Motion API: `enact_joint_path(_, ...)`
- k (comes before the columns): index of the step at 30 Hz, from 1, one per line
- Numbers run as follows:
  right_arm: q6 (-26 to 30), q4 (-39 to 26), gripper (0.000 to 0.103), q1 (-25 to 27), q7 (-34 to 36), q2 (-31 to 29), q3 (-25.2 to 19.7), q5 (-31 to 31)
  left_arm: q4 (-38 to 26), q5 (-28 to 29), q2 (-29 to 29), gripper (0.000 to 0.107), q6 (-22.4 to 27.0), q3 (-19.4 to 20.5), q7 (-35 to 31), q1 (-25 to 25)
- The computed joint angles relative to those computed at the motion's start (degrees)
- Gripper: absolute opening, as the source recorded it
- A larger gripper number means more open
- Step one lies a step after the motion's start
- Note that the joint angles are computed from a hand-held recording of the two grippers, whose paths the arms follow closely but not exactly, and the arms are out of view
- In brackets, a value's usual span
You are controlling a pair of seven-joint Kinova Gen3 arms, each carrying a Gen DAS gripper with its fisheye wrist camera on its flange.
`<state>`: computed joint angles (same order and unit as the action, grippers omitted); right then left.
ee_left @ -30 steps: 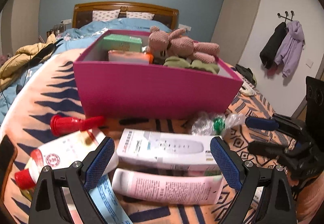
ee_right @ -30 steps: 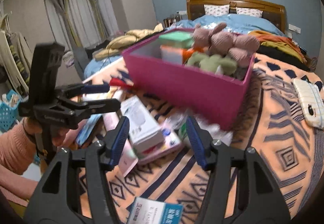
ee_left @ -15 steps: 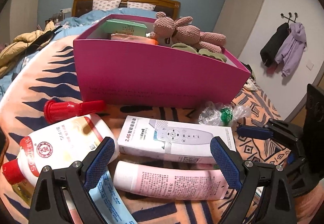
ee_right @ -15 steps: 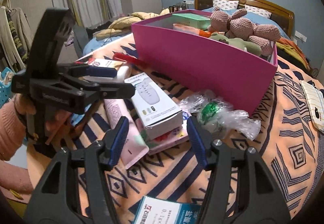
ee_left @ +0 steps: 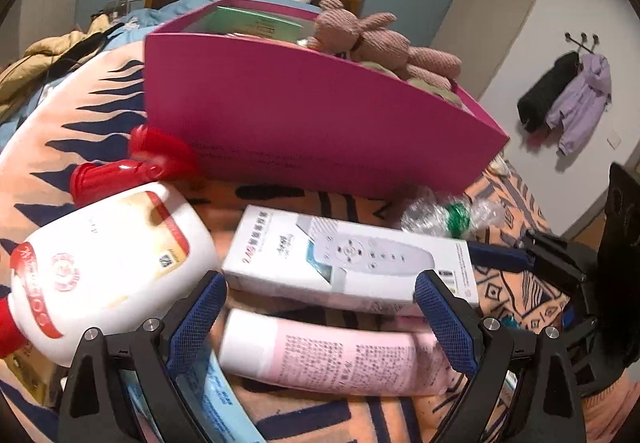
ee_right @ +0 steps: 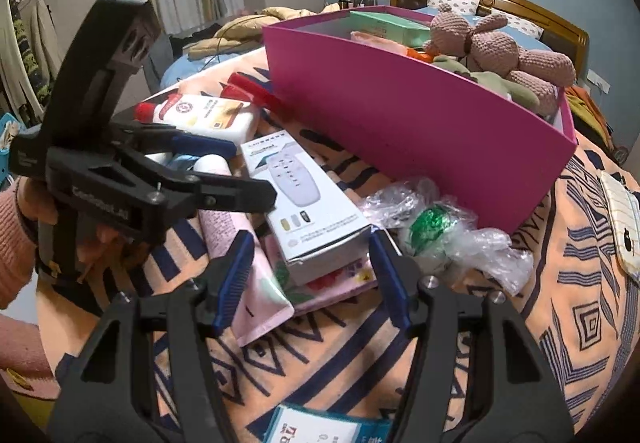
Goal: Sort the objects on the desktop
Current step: 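Withdraw both grippers from the box toward the white boxed remote, then close the left gripper on the white remote box while the right gripper grips it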
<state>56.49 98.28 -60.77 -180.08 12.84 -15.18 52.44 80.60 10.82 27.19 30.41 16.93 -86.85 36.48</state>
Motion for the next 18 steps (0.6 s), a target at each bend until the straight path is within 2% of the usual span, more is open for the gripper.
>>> enact_joint_path(6,-2.35,0.73,0.062,1.33,0.82,-0.45,0.19,-0.88,-4.14,-1.01,2.39,0.098,3.78,-1.28,1.40,0.99)
enact_joint_path(12,-3.49,0.59,0.062,2.76,4.37,-0.49,0.34,-3.00,-6.98,1.89,4.44,0.098,6.76,0.14,0.65,-1.02)
enact_joint_path(14,-3.33,0.17,0.062,2.87,5.79,-0.12,0.39,-3.65,-6.44,2.83,4.30,0.096,6.35,0.33,0.39,-1.44)
enact_joint_path(18,-3.93,0.31,0.061,2.85,6.58,-0.07,0.86,-4.00,-5.38,3.84,3.65,0.084,5.92,0.15,0.88,-1.85)
